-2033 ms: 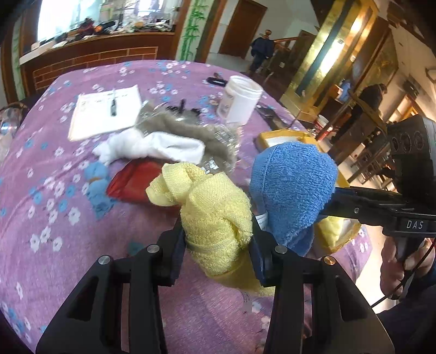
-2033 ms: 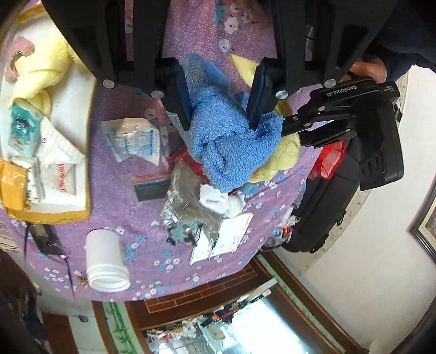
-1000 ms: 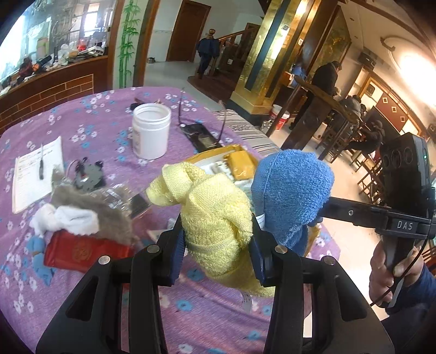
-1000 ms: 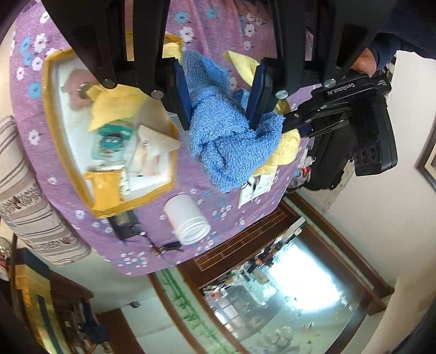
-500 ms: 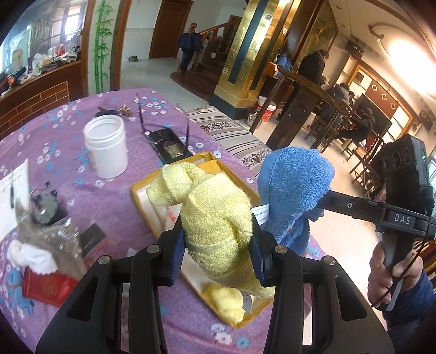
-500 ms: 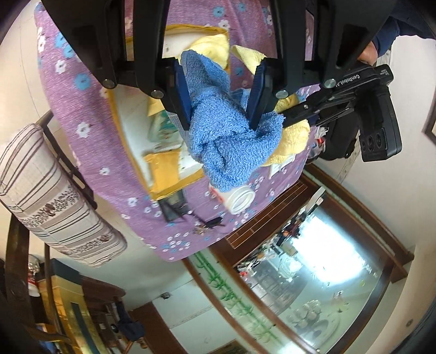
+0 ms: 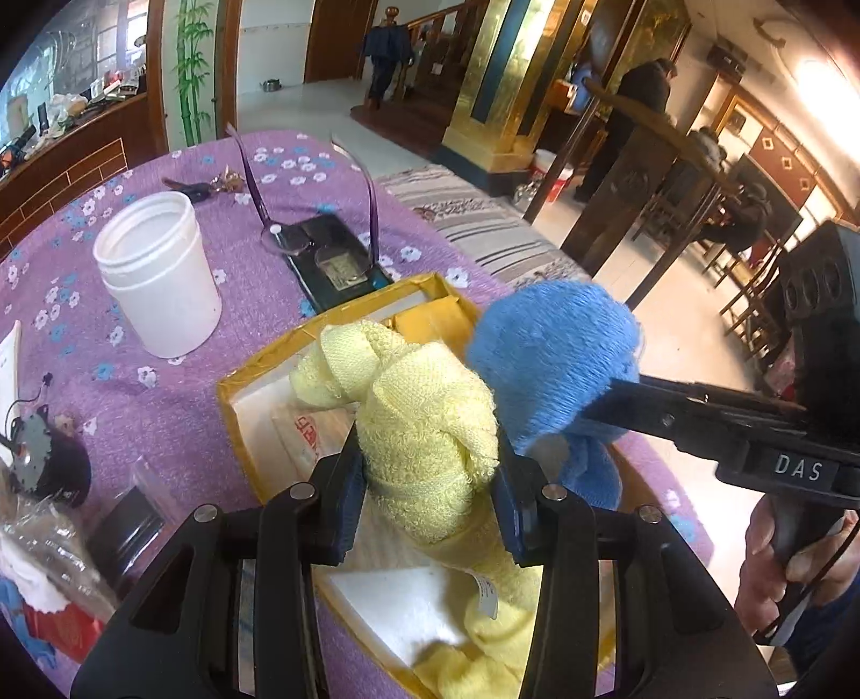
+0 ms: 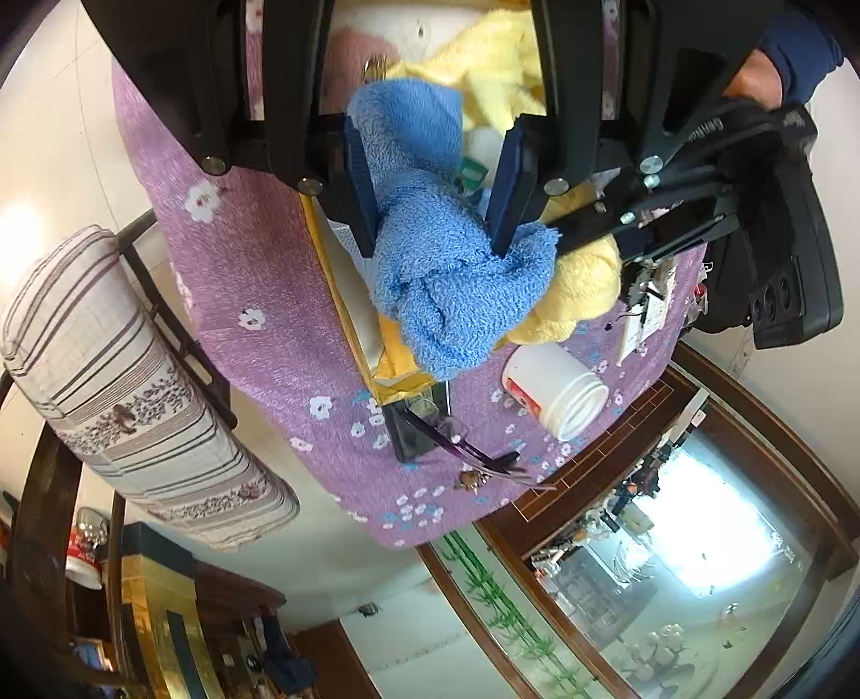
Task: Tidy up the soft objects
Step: 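Carry the yellow towel with the left gripper while the right gripper carries the blue towel over the tray, then lower both towels into the tray and open both grippers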
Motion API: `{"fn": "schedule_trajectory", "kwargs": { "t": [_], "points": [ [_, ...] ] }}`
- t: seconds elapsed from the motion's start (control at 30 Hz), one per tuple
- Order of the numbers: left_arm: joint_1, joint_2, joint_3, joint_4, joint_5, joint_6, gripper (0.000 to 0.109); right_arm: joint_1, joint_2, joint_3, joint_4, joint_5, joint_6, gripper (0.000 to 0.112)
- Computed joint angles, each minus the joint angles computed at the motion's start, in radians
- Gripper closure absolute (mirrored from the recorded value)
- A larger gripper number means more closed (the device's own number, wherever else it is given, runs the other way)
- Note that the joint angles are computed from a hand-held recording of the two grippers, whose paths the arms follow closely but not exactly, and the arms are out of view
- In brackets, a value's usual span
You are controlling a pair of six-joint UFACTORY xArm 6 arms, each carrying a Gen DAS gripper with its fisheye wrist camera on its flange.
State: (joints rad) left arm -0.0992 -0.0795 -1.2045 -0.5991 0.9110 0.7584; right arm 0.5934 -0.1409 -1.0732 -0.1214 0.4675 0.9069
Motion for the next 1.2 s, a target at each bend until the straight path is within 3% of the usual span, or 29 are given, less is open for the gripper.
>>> {"fn": "schedule_trajectory", "kwargs": {
  "t": [0.3, 0.77, 1.13, 1.2],
  "points": [
    [-0.041, 0.049, 0.017, 0.081, -0.057, -0.046, 0.068, -0.01, 0.112, -0.07, 0.04, 0.038, -0.062, 0.072],
    [-0.062, 0.045, 0.051, 0.11, -0.092, -0.048, 0.067, -0.016, 0.134, -0.073, 0.093, 0.047, -0.097, 0.07],
    [-0.039, 0.013, 0.043, 0.112, -0.026, -0.085, 0.064, 0.007, 0.05, -0.053, -0.037, 0.063, 0.012, 0.063],
    [-0.034, 0.005, 0.045, 0.103, -0.011, -0.083, 0.059, 0.01, 0.028, -0.034, -0.046, 0.049, 0.043, 0.063]
  ]
}}
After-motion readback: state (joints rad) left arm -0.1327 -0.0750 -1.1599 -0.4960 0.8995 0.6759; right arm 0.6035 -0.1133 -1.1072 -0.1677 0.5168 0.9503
